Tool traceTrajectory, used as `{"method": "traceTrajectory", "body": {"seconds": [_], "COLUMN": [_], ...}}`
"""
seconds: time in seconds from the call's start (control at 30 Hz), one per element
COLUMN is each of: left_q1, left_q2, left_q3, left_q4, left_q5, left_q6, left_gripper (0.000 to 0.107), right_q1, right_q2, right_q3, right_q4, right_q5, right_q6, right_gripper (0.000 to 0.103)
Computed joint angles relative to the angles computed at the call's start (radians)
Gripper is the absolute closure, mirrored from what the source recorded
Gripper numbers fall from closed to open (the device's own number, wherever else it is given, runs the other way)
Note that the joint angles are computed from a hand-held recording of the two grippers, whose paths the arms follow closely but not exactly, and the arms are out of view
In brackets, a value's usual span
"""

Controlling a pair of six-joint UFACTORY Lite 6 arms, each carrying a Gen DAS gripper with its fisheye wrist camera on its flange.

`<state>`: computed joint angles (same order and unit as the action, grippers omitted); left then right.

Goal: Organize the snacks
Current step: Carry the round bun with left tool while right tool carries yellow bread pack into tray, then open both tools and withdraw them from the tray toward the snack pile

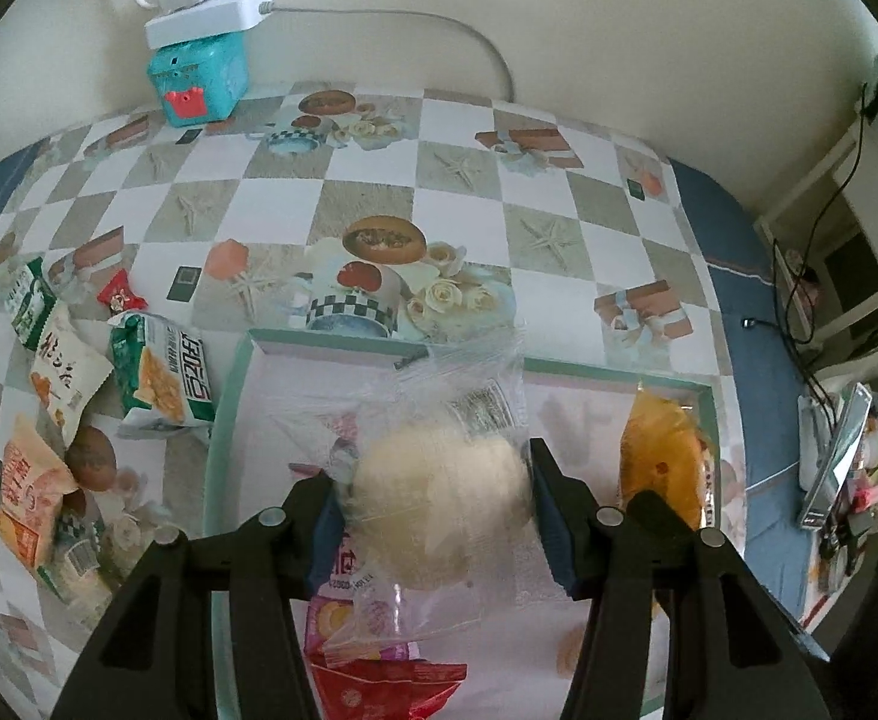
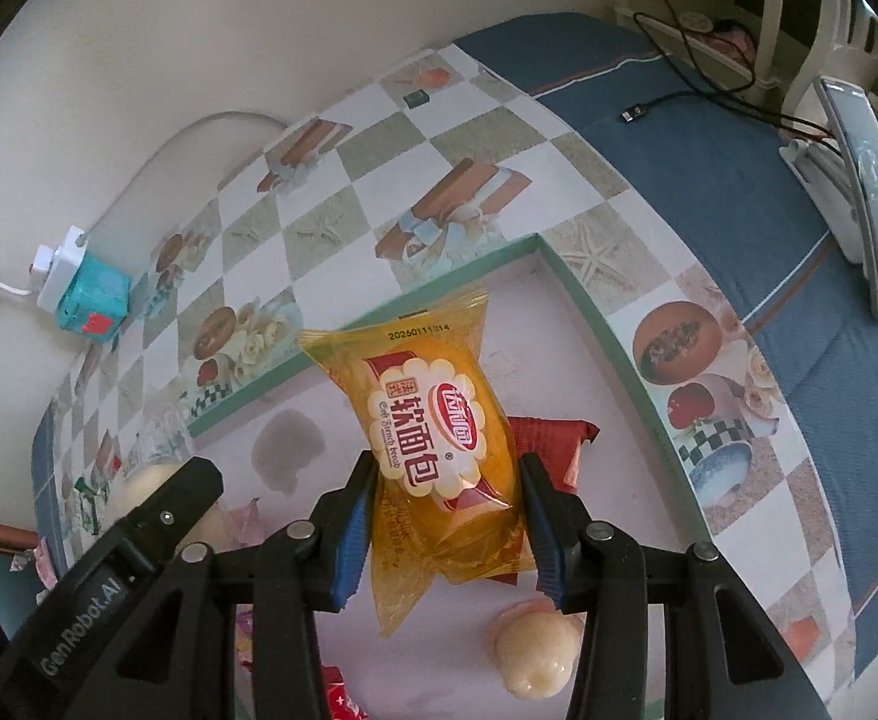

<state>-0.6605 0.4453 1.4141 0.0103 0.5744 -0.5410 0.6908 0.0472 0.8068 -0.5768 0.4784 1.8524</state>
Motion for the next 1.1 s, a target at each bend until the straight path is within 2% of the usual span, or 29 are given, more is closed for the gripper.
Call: {"method": "traceTrajectory", "body": {"seconds": [0.13,0.33,0.37,0.43,0.63,0.73,1.0,1.03,1.1], "left_q1": [0.013,0.049,0.057,0.07,0.111,0.139,0.231,0.261,0.307], "left_q2": [-0.019,-0.08,-0.095,-0.119,-0.182,-0.209,-0.32,-0.341,-0.363], "left_q3": [-0.009,-0.051,-0.061,-0.078,-0.124,-0.153,-0.264,-0.289,-0.318], "left_q4": [-0.041,-0.095,-0.092,-0.092,-0.064,-0.093,-0.148,-0.174,-0.216], "left_q5": [0.001,0.007,0.009,0.01,0.028,0.032,0.026,0.022,0.025], "left_q6": [0.035,0.087,0.083,0.092,0.091,0.122,0.198,0.23,0.281], "left_gripper": [0.038,0.035,0.029,0.023,0.023,0.023,0.023,0.022,0.013], "right_q1": [0.001,0.02,0.025,0.029,0.061,0.09,0.194,0.213,0.241], "right_q2": [0.016,0.037,0.043,0.057,0.067,0.061,0.095,0.108,0.14], "right_q3": [0.02,0.053,0.06,0.071,0.096,0.12,0.233,0.258,0.311], "right_q4": [0.01,0.026,0.027,0.041,0.055,0.04,0.026,0.025,0.026], "right_q5": [0.013,0.053,0.059,0.067,0.113,0.166,0.294,0.315,0.36], "right_q6": [-0.031,-0.058,-0.058,-0.076,-0.075,-0.053,-0.024,-0.027,-0.036], "right_gripper": [0.054,0.053,0.051,0.043,0.041,0.036,0.032,0.032,0.032]}}
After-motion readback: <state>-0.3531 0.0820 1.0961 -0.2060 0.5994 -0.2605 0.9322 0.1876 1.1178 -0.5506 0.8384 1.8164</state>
